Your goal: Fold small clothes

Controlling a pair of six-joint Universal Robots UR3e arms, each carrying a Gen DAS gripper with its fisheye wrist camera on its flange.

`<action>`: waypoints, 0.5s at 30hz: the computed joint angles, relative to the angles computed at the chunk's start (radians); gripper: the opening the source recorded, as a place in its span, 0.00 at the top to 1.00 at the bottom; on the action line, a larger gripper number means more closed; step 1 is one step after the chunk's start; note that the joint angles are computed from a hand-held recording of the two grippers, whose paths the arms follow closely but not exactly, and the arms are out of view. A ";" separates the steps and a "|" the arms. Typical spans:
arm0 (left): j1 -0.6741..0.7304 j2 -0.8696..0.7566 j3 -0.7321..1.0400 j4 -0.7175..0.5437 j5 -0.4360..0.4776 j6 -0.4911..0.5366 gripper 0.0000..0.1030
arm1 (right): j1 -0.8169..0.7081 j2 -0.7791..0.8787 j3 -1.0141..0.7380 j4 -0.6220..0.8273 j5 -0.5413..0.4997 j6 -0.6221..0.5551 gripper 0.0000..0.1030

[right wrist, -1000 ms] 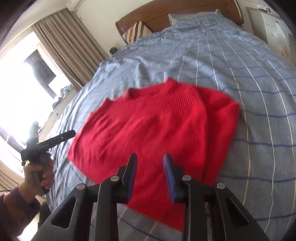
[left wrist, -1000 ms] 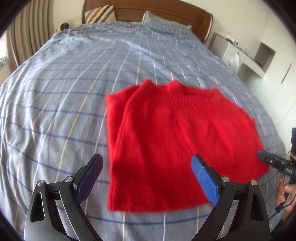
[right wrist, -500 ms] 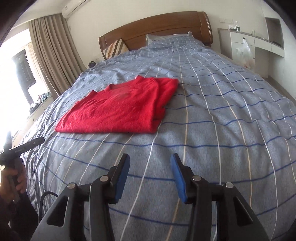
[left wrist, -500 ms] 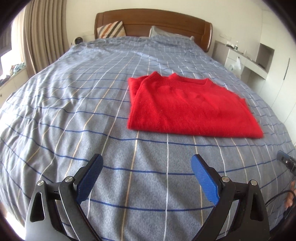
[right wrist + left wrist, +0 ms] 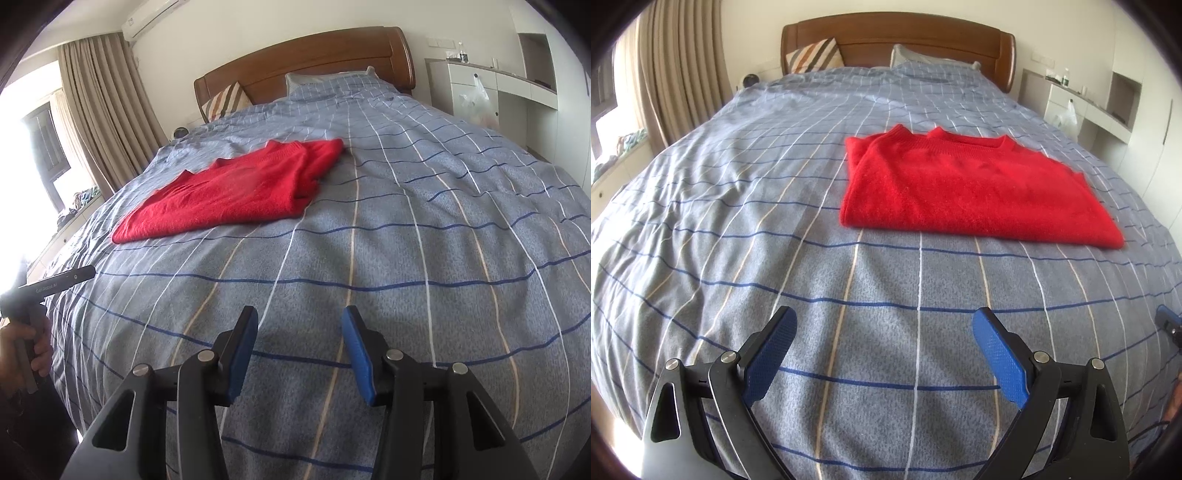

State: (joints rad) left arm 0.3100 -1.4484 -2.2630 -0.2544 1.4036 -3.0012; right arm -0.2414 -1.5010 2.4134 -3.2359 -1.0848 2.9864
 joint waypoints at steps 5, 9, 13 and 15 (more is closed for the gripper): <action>-0.002 0.020 -0.017 0.005 0.005 0.018 0.06 | -0.013 -0.003 0.023 -0.026 0.013 -0.006 0.49; 0.017 0.033 -0.030 0.005 0.000 0.020 0.06 | -0.011 0.000 0.030 -0.046 0.009 0.002 0.47; 0.052 0.045 -0.045 0.003 -0.012 0.019 0.06 | -0.007 0.001 0.030 -0.048 -0.001 -0.005 0.46; 0.069 0.055 -0.057 0.006 -0.017 0.022 0.06 | -0.002 0.004 0.029 -0.051 -0.008 -0.009 0.46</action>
